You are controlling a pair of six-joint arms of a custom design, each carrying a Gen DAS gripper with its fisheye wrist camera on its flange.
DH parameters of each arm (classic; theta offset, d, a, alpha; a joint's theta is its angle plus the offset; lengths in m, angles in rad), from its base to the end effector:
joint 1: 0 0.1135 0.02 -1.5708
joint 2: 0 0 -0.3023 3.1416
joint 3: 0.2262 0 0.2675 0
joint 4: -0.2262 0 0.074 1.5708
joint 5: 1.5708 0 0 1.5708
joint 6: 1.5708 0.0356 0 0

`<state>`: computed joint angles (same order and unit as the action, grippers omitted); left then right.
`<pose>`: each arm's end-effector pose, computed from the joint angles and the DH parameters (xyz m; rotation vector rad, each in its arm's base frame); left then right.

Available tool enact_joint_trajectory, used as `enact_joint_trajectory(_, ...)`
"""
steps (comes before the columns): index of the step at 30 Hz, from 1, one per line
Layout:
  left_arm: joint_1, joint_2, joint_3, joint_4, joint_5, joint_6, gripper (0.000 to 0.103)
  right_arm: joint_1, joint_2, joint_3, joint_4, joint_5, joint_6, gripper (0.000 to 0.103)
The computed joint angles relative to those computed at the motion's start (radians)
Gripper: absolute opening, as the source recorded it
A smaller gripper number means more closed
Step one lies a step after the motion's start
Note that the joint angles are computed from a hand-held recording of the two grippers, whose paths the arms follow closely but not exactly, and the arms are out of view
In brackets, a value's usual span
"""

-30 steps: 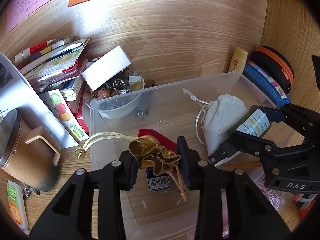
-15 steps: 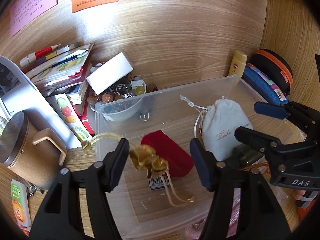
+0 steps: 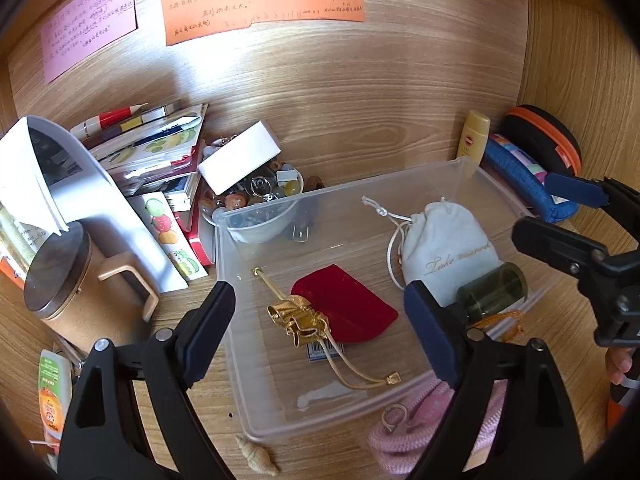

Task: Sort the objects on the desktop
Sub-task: 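Withdraw both tools from the box toward the table items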

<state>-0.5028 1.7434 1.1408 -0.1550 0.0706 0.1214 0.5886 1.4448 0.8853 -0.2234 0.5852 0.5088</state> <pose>0.3495 -0.1951 0.2377 0.7530 2.2177 -0.2723 0.2673 0.1548 0.2528 0.1861 2.1928 -0.0878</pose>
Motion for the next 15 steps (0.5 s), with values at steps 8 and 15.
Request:
enact_joint_trajectory(8, 0.009, -0.082, -0.071, 0.016, 0.004, -0.003, 0.095, 0.086, -0.048, -0.011, -0.096, 0.097, 0.065, 0.100)
enact_joint_trajectory(15, 0.041, -0.178, -0.160, 0.028, 0.003, 0.009, 0.096, 0.171, -0.101, -0.036, -0.170, 0.171, 0.149, 0.102)
